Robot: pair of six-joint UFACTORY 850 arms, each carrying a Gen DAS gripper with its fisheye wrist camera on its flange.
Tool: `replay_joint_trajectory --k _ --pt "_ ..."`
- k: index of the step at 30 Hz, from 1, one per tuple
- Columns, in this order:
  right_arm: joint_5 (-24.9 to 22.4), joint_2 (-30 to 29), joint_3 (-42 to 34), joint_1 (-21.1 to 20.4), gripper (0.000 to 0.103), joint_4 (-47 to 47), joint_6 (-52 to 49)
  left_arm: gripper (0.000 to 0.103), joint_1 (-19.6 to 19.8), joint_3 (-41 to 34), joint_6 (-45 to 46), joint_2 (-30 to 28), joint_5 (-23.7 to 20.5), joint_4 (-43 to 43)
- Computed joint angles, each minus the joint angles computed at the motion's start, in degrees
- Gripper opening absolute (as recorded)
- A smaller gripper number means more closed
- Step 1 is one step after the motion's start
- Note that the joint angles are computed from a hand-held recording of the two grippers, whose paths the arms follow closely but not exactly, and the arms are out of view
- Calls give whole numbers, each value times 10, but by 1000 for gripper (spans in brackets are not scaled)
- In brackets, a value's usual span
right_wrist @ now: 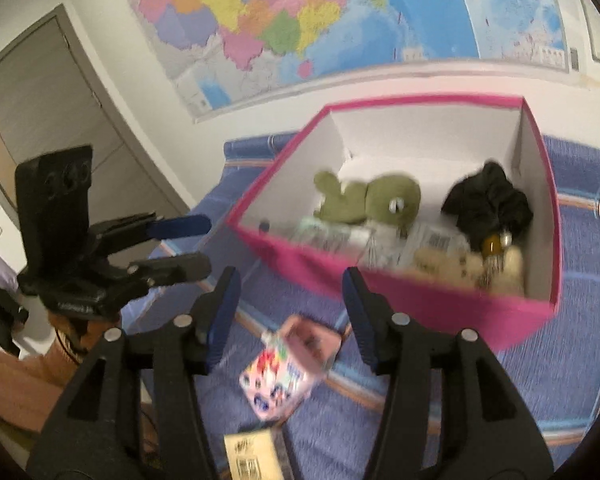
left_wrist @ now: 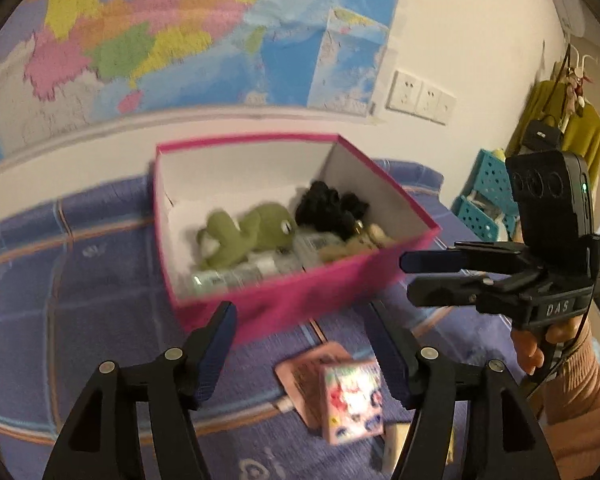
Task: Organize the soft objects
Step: 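Grasp the pink spout pouch beside the floral box with the right gripper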
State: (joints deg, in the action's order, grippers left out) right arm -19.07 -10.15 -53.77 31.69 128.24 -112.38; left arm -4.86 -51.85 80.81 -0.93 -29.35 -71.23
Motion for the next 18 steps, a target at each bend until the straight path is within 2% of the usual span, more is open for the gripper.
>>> replay_joint_trajectory --k 4,6,9,18 --pt "20 0 23 11 55 -2 5 67 -5 12 -27 -6 -5 26" --pt "17 -4 32 12 55 -4 19 67 -4 17 -42 -14 -22 36" --pt "18 -14 35 14 55 -10 37 67 -7 25 -54 -19 -24 45" --pt "-18 -58 17 2 55 -50 104 67 -4 31 -108 -42 -24 74"
